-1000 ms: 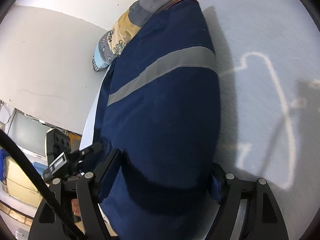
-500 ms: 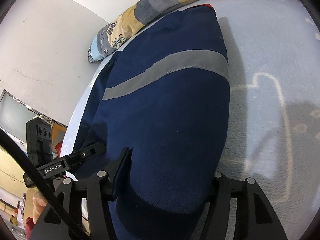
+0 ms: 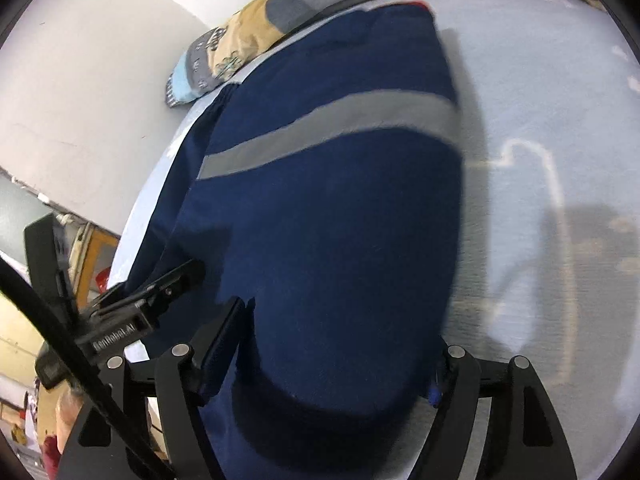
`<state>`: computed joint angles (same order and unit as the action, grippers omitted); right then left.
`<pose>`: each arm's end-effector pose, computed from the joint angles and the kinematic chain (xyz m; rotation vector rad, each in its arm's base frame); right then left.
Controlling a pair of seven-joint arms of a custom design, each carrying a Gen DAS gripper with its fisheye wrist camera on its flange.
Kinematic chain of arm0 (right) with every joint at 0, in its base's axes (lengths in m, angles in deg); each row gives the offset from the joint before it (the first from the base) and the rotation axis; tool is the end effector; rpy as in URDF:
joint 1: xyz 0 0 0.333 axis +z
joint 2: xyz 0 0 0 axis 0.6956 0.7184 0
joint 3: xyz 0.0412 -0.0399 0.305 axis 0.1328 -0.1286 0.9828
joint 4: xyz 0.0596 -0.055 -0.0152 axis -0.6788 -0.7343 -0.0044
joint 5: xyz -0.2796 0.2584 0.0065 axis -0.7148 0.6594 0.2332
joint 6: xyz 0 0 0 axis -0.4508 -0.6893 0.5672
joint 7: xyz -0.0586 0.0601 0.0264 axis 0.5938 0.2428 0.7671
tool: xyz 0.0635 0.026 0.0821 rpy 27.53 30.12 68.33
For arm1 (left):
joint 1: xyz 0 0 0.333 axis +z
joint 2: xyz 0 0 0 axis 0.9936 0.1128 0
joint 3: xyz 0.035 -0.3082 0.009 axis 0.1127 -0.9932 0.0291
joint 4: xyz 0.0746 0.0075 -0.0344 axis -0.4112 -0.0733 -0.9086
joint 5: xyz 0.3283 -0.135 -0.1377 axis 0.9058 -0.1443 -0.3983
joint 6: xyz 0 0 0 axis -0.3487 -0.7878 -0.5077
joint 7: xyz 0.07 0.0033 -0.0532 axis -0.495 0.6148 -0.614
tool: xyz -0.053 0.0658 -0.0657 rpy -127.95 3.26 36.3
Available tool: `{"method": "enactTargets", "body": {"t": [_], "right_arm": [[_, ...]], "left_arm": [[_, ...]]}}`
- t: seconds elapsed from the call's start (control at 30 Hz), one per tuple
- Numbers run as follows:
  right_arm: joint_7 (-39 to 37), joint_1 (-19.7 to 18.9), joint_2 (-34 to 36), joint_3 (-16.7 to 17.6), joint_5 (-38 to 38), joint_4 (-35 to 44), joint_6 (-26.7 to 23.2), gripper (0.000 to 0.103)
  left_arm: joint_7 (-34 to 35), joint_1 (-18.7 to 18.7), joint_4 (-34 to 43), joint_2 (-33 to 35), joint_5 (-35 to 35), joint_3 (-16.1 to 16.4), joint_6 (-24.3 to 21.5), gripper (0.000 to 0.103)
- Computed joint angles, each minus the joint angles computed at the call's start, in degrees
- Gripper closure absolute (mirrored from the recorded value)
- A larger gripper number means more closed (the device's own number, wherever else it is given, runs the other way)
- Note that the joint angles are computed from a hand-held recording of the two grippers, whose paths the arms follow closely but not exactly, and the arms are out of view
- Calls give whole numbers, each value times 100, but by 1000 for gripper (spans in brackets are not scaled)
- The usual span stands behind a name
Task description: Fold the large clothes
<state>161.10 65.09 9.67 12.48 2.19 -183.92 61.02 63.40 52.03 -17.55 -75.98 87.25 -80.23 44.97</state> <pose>0.5739 0.3654 0.4516 -1.9045 1.4833 0.3018 0.4734 -0.4278 0.5191 -2.0179 1.6400 -0.4578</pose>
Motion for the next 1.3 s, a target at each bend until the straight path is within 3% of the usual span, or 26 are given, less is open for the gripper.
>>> {"method": "enactTargets", "body": {"t": [0.13, 0.3, 0.37, 0.43, 0.47, 0.53, 0.63, 0.97, 1.1, 1.3], "right_arm": [[1055, 399, -425, -446, -1346, -278, 222, 25], [1849, 932, -1100, -709, -3644, -1016, 1168, 50], [1037, 684, -1152, -310, -3051, -1076, 1176, 65], [519, 585, -1121, -141, -2473, -1034, 886, 73], [331, 560, -1047, -89, -2239, -979, 664, 73], [460, 712, -915, -207, -2650, -925, 469, 73], [402, 740, -826, -247, -2800, -935, 458, 72], [196, 631, -897, -154, -2260, -894, 432, 73], [37, 512, -1026, -146, -1733, -925, 641, 73], [268, 431, -1093, -272, -1621, -1004, 864, 69]], "left_arm": [[202, -306, 536, 281, 544, 4, -616, 16], [188, -468, 576, 237, 897, 52, -766, 16], [180, -488, 567, 216, 993, 49, -831, 16], [232, -507, 638, 270, 1068, 46, -888, 16], [260, -523, 664, 292, 1099, 48, -932, 16], [306, -552, 648, 291, 1161, 44, -986, 16], [403, -609, 718, 356, 1268, 49, -1092, 16], [523, -692, 768, 396, 1416, 64, -1186, 16], [646, -755, 859, 468, 1510, 77, -1284, 16], [794, -833, 962, 557, 1571, 110, -1393, 16]]}}
